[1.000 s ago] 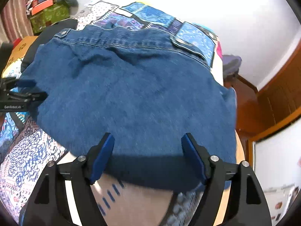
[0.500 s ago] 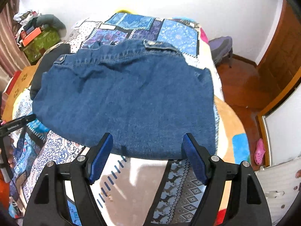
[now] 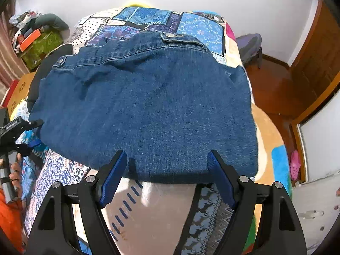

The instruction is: Fold large clothes

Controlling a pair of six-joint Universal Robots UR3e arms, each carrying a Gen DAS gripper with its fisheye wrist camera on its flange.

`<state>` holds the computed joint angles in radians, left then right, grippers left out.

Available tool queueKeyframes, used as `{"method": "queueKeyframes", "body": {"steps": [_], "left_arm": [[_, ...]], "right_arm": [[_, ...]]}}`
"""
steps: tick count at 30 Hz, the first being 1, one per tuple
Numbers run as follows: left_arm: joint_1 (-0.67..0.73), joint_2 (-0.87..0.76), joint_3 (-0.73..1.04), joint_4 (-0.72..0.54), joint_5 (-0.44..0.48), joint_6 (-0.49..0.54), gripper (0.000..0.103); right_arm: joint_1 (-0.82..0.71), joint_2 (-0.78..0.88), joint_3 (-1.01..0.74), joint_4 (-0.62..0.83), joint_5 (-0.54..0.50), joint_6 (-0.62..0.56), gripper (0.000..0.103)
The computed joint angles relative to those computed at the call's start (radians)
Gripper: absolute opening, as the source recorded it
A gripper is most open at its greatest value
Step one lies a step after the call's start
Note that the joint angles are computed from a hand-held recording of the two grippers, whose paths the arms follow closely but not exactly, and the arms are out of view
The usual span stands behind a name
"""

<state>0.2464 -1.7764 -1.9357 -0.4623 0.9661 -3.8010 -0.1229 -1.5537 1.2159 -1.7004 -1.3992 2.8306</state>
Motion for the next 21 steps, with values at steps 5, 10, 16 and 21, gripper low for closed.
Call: {"method": "queueKeyframes", "body": {"steps": [5, 10, 16, 21], "left_arm": [[-0.001, -0.143, 0.058, 0.115, -0.064, -0.114, 0.076], [-0.022, -0.168, 0.099, 0.159, -0.014, -0.21, 0.057], [-0.051, -0.032, 0.115, 0.118, 0.078, -0.176, 0.015], [-0.119, 0.055, 0.252, 0.009, 0.174, -0.081, 0.013]], "right_arm": [[0.005, 0.016, -0.01, -0.005, 0.002, 0.028, 0.075], [0.042, 0.023, -0.027, 0.004, -0.024, 0.025, 0.075], [0.102, 0.026, -0.068, 0.017, -0.06, 0.008, 0.075], [0.149, 0.073, -0.181, 0.061, -0.039, 0.018, 0.077]]}}
